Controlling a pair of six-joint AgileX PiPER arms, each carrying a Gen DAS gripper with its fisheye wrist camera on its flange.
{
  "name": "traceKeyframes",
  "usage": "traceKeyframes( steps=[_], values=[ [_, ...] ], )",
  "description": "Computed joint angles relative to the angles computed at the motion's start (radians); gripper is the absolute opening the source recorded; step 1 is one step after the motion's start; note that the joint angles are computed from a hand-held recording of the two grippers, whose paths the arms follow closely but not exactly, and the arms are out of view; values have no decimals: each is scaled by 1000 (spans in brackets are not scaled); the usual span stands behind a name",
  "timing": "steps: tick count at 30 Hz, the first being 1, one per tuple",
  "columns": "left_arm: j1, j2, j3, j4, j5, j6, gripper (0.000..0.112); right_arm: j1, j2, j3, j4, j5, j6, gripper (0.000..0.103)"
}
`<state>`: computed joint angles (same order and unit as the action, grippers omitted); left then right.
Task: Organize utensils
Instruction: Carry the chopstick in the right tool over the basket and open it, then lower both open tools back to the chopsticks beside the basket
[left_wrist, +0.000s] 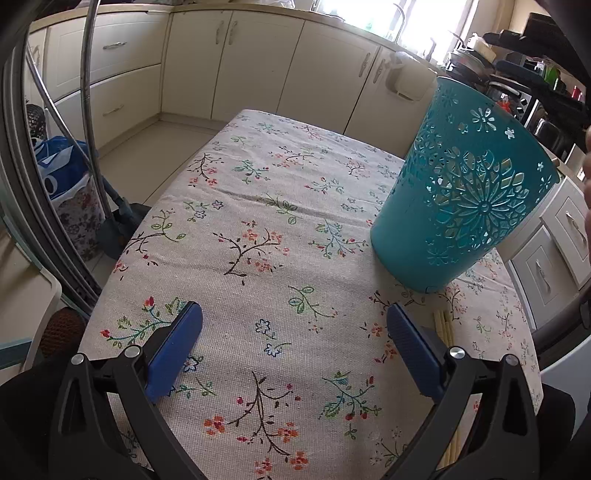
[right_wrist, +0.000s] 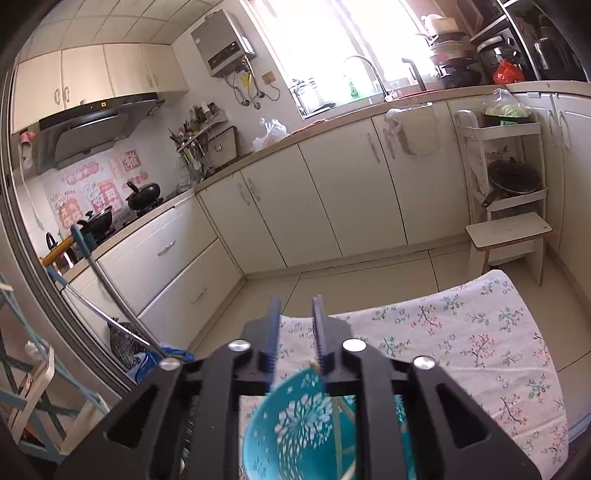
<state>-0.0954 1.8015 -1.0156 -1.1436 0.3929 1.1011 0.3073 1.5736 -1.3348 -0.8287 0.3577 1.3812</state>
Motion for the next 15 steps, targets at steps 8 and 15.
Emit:
traceKeyframes(
  steps=[8,15],
  values=[
    [-8,-37,46,-11,-46,-20,95,305,-291,357,-311,304,333,70],
    [-10,-172,174,-25,-49,42,95,549,-398,630,-139,469,463,70]
  ],
)
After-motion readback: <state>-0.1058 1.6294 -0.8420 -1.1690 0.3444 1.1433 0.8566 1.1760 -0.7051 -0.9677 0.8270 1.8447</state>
